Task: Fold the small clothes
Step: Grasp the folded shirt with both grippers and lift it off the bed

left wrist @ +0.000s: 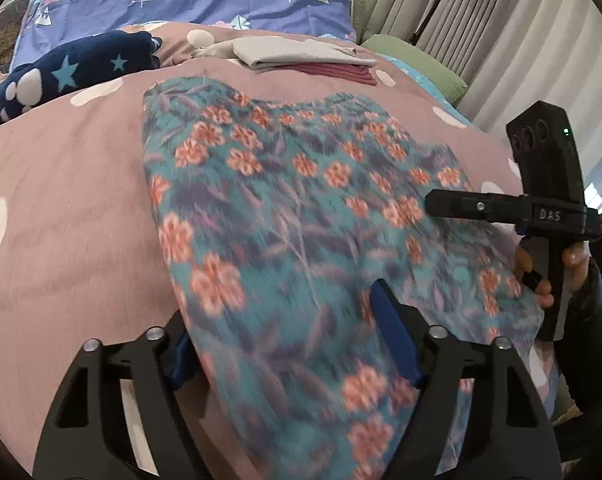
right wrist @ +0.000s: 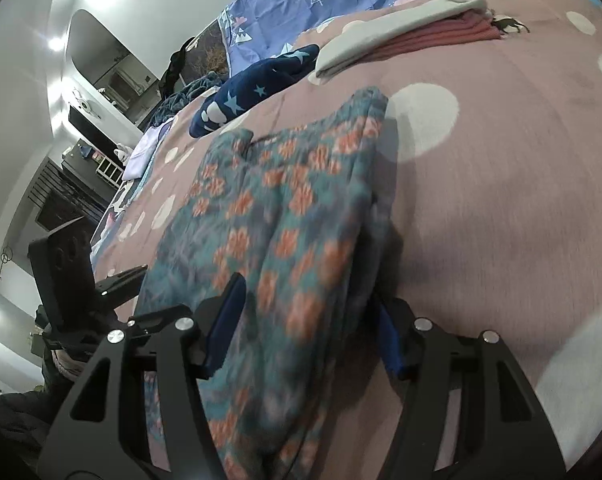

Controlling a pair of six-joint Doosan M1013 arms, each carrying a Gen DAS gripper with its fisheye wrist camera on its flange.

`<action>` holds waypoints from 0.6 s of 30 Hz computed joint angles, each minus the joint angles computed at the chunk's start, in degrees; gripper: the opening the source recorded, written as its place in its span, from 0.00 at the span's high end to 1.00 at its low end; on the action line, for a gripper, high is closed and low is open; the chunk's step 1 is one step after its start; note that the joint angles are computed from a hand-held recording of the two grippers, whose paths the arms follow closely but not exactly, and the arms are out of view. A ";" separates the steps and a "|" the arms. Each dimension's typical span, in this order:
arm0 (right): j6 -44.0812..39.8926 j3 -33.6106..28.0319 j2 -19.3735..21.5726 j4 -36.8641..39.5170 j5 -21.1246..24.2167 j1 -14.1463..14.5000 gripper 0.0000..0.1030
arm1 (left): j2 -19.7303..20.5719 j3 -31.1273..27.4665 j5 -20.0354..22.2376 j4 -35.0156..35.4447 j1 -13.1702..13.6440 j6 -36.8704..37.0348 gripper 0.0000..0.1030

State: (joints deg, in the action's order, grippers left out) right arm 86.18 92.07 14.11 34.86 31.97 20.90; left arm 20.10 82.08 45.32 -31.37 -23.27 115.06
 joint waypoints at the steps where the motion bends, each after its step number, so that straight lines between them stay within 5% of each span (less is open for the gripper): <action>1: 0.24 -0.87 0.60 -0.54 0.54 -0.16 0.42 | 0.49 -0.64 0.33 -0.67 0.25 0.10 0.35; 9: 5.89 -6.34 4.24 -11.37 1.12 0.96 0.44 | 5.19 -6.92 2.03 -2.85 1.15 -1.70 0.61; 11: 9.28 -7.05 4.57 -16.01 1.30 1.60 0.53 | 5.76 -7.77 1.88 -1.69 0.92 -2.91 0.70; 15: 11.67 -7.14 3.96 -19.62 1.49 2.40 0.87 | 4.85 -6.96 -1.32 1.35 0.02 -3.39 0.86; 18: 16.61 -6.51 2.30 -27.25 -1.33 4.19 0.88 | 2.48 -5.56 -5.05 5.34 -1.46 -3.26 0.88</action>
